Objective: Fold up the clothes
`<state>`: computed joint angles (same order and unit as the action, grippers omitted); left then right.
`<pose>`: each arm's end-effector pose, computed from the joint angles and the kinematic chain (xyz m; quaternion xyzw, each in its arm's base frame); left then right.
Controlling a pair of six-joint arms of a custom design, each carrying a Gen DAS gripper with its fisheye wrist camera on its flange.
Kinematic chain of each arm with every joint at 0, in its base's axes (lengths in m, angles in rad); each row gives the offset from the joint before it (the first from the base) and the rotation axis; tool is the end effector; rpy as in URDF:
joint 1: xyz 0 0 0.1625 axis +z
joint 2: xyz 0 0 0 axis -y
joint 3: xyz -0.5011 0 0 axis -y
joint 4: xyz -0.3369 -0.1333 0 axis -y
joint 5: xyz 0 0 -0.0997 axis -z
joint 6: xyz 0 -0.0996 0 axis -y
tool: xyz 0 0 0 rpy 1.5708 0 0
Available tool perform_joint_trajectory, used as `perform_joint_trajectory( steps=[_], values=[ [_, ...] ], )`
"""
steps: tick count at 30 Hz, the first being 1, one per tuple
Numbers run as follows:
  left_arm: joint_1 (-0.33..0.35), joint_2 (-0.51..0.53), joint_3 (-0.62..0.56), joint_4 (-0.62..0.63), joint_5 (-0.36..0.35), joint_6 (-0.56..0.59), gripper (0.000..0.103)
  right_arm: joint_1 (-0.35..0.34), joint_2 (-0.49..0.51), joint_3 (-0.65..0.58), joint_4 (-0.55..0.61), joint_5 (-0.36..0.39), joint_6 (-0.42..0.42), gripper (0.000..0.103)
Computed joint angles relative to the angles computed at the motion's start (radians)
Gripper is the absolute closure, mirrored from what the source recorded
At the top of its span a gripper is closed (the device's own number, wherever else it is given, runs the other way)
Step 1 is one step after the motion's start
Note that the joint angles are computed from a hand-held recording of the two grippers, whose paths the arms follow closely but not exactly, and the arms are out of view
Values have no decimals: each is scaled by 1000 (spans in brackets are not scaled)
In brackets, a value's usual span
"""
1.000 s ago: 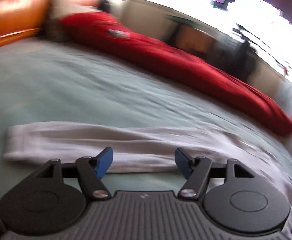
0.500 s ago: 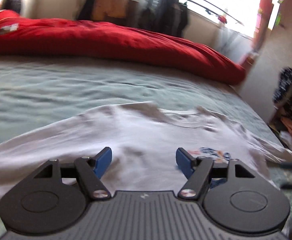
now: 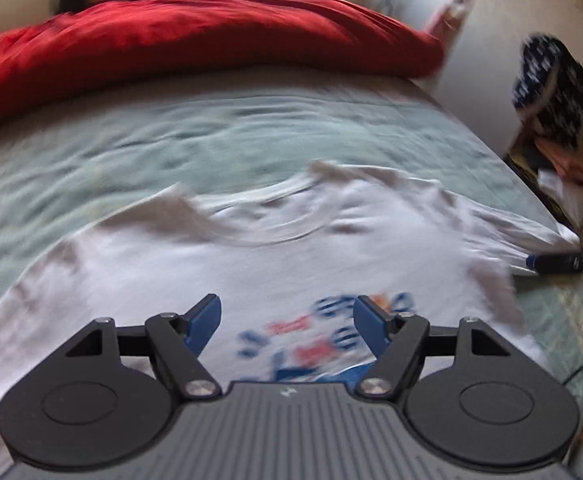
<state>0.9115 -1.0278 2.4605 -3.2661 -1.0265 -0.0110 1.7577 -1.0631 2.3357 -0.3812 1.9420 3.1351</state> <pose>-0.1134 -0.4481 0.2014 0.2708 0.9164 -0.2067 0.2102 0.1556 -0.2997 0.1435 0.0283 -0.9283 0.3418 0.1438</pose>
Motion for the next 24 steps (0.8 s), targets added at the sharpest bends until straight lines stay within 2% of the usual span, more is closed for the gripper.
perform_joint_trajectory(
  steps=[4, 6, 9, 12, 15, 20, 24],
  values=[
    [-49, 22, -137, 257, -92, -140, 30, 7, -161, -24, 185, 80, 92, 0],
    [-71, 69, -194, 313, -141, -207, 30, -16, -252, -33, 260, 113, 81, 0],
    [-115, 149, -253, 337, -171, -302, 31, -112, -380, -47, 363, 106, 6, 5],
    [-157, 222, -300, 361, -195, -372, 31, -279, -491, -70, 476, 10, -103, 9],
    [-196, 294, -346, 369, -220, -351, 31, -396, -545, -90, 556, -50, -205, 9],
    [-202, 422, -515, 400, -318, -161, 31, -619, -616, -54, 643, -269, -352, 9],
    [-158, 556, -791, 670, -506, 16, 31, -817, -659, 24, 652, -475, -457, 6]
  ],
)
